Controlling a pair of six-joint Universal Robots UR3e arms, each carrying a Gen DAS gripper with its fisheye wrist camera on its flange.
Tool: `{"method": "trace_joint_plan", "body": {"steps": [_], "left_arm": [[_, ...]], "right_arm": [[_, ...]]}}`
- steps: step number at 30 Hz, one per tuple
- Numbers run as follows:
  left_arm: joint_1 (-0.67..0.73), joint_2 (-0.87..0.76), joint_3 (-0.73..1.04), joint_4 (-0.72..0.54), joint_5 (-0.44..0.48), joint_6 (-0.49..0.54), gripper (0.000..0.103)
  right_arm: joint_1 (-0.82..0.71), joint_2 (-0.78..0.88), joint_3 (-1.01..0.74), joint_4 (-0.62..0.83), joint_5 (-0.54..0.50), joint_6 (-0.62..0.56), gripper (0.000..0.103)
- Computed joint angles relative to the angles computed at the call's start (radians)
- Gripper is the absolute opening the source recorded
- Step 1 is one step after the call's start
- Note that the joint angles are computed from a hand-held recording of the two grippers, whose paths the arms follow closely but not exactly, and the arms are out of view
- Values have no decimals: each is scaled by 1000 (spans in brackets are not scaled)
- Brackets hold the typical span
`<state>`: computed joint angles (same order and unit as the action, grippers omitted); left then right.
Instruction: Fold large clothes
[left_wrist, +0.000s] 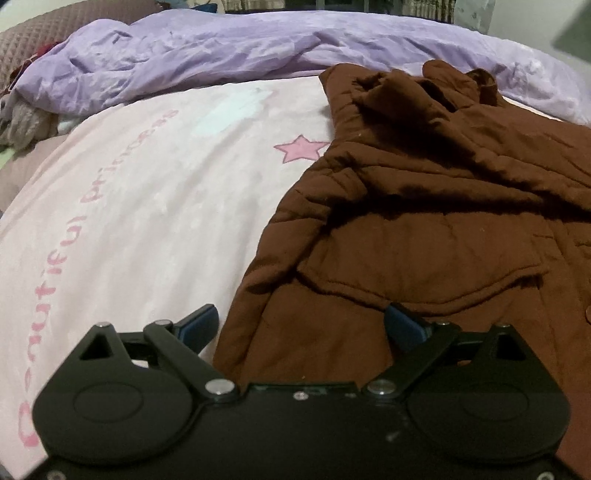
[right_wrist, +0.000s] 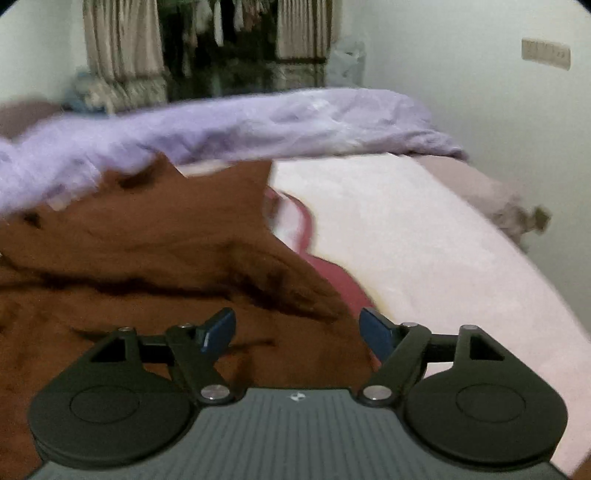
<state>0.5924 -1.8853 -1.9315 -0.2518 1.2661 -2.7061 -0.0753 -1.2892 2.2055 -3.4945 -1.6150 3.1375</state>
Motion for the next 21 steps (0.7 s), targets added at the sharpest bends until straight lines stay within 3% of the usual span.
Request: {"method": "trace_joint_plan", "body": {"steps": [3,5,6,7,8,9,10,15,17,21], "left_arm": [[25,12,-10,-31,-29,32,101],[61,22,-4,-100,-83,61,100],[72,29,-7,-115,-102,75,96],[79,39,-12,-125,-119,89,85],[84,56,-32,-113,-135,99,57],[79,77,-60,-70,-126,85,39],[74,97,-74,-55,-119,81,9],[127,175,-38,-121,-208,61,13],[142,171,25,-209,-231,58,13],[77,92,18,-144,-100,104,14]], "right_arm": [[-45,24,-17,83,45,-21,91],[-124,30,41,18,169,-5,92],[-151,27,66,-11,206,9,88],[-175,11,90,-28,255,-6,54],[-196,-18,103,-10,300,-1,10],[-212,-49,119,-3,335,12,7],[-208,-66,123,-5,332,23,6],[-286,-235,193,-3,447,114,6],[-251,-255,170,39,387,97,6],[-134,-55,68,39,194,92,6]]}}
